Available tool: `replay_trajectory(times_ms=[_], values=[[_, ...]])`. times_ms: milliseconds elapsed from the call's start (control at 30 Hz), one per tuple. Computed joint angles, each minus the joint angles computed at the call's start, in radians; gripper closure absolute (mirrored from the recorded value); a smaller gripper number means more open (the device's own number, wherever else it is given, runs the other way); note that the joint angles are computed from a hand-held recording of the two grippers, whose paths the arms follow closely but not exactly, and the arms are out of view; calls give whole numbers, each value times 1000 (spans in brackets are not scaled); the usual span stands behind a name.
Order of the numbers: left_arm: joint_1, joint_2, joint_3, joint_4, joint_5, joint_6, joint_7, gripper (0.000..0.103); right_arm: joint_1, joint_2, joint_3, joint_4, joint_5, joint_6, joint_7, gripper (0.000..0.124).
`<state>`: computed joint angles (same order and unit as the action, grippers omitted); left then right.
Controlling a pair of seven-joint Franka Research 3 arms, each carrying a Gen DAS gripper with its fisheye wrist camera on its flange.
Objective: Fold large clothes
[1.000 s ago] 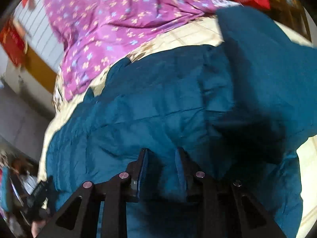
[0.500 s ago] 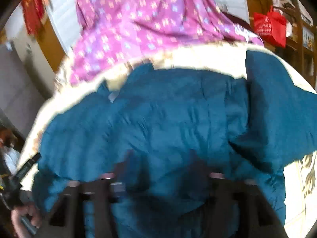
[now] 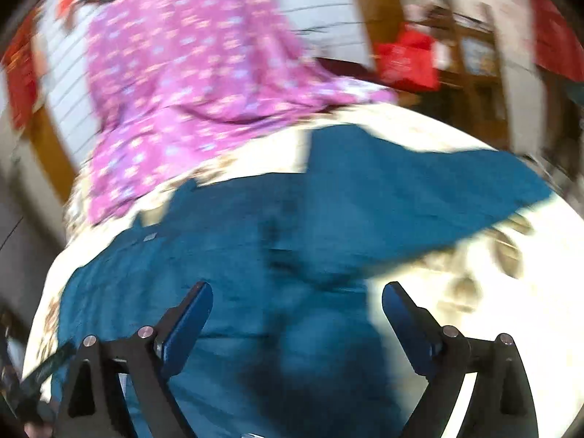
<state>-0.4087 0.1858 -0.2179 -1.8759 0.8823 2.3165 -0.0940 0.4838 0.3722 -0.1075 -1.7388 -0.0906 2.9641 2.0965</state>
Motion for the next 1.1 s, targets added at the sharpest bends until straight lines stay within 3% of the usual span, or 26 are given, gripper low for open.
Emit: replay_trajectory(times_ms=[67, 167, 333, 467, 567, 700, 833, 1100], values=[[-9, 6, -18, -5, -21, 60, 15, 24, -57, -37, 19, -47, 49, -39, -21, 31], [-17, 52, -29, 37, -84, 93, 112, 24, -150, -104, 35, -154, 120, -24, -57, 31], [-63, 78, 5, 97, -41, -5, 97, 24, -379, -137, 134, -216, 412, -17, -280, 31], [-57, 77, 13, 102, -56, -54, 96, 24, -457, -89, 129, -145, 554, -62, -360, 31], [-39, 74, 12, 92, -99, -63, 97, 24, -523, -30, 177, -57, 692, -91, -467, 31], [-28, 68, 11, 78, -124, -61, 88, 24, -578, 63, 232, 77, 840, -141, -559, 31], [-29, 69, 9, 83, -120, -72, 96, 24, -627, 123, 295, 150, 1033, -114, -672, 31], [-35, 90, 7, 112, -125, -91, 142, 24, -572, 263, 238, 367, 941, -184, -617, 21]])
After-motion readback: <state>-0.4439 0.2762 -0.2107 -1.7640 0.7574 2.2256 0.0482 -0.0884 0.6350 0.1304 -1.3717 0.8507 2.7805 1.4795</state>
